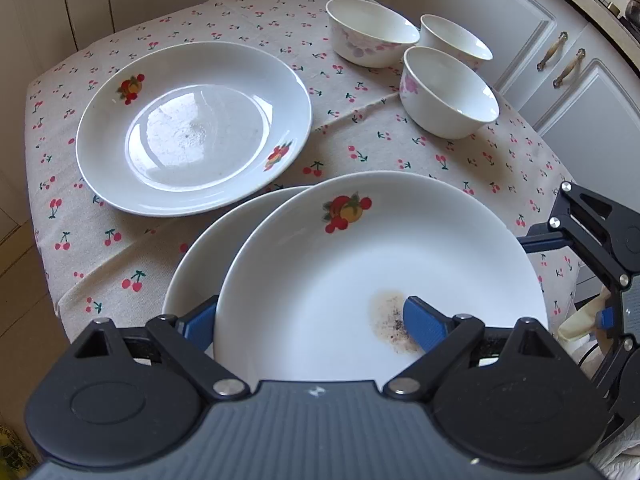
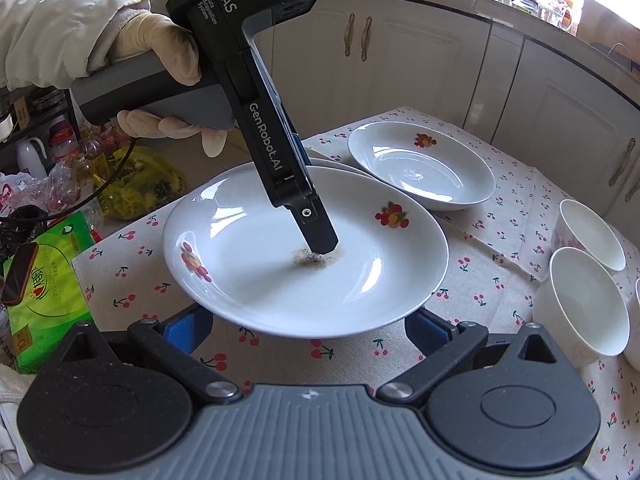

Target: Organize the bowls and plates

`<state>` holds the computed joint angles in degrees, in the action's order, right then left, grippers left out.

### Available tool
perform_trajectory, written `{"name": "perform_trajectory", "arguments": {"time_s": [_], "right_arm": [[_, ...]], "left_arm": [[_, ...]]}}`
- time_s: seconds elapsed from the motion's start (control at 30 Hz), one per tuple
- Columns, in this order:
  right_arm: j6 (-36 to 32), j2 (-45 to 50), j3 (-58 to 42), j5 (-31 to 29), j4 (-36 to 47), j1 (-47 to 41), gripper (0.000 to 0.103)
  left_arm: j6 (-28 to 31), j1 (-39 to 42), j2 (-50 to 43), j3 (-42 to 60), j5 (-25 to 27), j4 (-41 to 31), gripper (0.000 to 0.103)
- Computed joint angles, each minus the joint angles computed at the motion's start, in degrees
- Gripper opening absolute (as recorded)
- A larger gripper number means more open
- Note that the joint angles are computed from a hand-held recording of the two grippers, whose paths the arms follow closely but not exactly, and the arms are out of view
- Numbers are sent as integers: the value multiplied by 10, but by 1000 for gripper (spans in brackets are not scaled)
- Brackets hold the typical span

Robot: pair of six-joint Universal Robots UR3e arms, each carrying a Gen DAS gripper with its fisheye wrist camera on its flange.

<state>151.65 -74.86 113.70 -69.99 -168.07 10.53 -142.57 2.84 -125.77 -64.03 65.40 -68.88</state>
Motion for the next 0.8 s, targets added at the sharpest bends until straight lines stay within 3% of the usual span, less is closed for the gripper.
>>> {"name": "perform_trajectory", "arguments": {"time_s": [0.8], "right_arm": [[26,-12,-12,-3,34,5,103]], "left_arm": [[17,-12,-6,7,32,7,94]]}}
